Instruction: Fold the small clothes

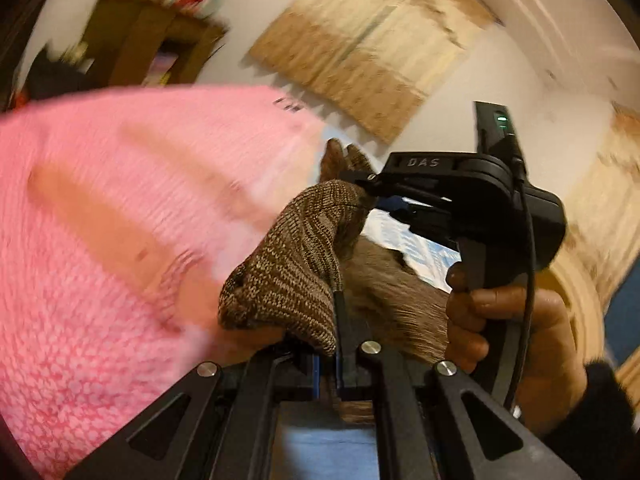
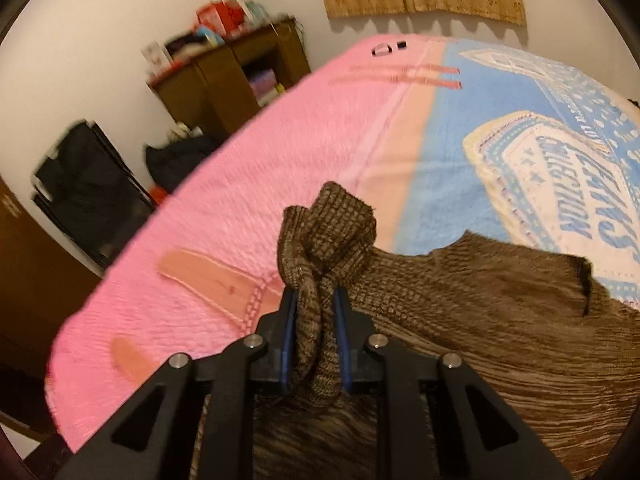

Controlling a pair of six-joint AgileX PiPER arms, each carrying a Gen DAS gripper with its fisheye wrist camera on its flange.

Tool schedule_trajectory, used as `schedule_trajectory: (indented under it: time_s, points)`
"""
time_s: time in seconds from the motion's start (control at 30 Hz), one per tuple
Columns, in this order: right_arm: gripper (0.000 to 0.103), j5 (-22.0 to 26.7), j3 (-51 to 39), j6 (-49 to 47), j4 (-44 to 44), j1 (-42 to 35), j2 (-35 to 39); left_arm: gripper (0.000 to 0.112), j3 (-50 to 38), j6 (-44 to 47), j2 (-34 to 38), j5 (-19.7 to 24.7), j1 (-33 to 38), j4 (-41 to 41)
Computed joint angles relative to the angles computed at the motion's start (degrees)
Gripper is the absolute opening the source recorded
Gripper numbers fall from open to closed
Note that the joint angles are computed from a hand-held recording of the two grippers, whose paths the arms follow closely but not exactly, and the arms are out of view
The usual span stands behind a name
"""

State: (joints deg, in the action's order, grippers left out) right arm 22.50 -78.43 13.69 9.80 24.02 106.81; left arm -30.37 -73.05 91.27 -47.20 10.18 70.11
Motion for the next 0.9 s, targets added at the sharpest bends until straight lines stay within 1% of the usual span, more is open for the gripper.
schedule_trajectory:
  time_s: [0.1,0.17,0.2,0.27,0.33,0.4,0.47,0.53,0.6,0.7,0.73,0.77,0.83,0.87,0.9]
  points:
    - [0.021,-1.05,6.15,-16.27,17.13,-4.62,-5.72,0.004,0.97,4.17,-5.13,3.04,-6.29,-2.81]
    - [0.021,0.01,10.85,-26.6,28.59,-8.84,-10.25,0.004,1.64,8.29,-7.83,5.36,-12.13,-5.87]
    - [0.02,1.18,12.3,-32.18,34.32,-11.34,-11.63,0.004,1.67,9.59,-8.71,6.2,-14.2,-6.44]
    - [0.02,4.05,17.24,-42.83,44.74,-17.6,-15.99,0.004,1.26,13.84,-9.8,9.61,-21.77,-10.12]
    - [0.02,7.42,22.01,-50.95,51.13,-24.27,-20.01,0.004,0.17,16.99,-9.49,12.59,-28.02,-12.8]
    - [0.02,9.92,24.76,-56.91,53.91,-30.01,-21.61,0.004,-1.21,22.96,-8.2,16.63,-35.76,-18.16]
    - [0.02,12.28,27.23,-61.16,55.68,-34.75,-22.51,0.004,-2.66,27.41,-6.12,19.24,-41.17,-22.45]
    - [0.02,16.23,29.31,-66.5,58.24,-41.24,-21.5,0.004,-3.94,29.66,-3.7,20.72,-44.48,-24.3]
    - [0.02,18.03,31.32,-69.72,59.41,-45.11,-20.7,0.004,-4.19,35.91,-1.67,22.45,-48.27,-30.39]
    - [0.02,21.89,34.39,-77.93,63.57,-51.86,-18.17,0.004,-5.89,38.55,0.9,24.27,-50.45,-32.27]
    - [0.02,22.36,35.1,-79.92,64.65,-52.98,-17.48,0.004,-6.44,40.73,1.33,25.94,-52.02,-34.72]
    - [0.02,23.3,35.57,-81.72,65.64,-54.06,-16.74,0.004,-8.16,43.74,2.13,29.23,-54.17,-38.14]
    - [0.02,26.04,35.48,-84.76,66.93,-56.42,-14.66,0.004,-9.09,51.43,2.88,33.62,-56.43,-46.23]
    - [0.02,27.23,35.55,-86.25,67.17,-57.8,-13.79,0.004,-10.11,53.18,3.45,36.15,-56.87,-48.08]
    - [0.021,27.01,36.0,-87.6,68.29,-58.07,-13.3,0.005,-10.63,54.99,3.77,37.62,-57.66,-50.1]
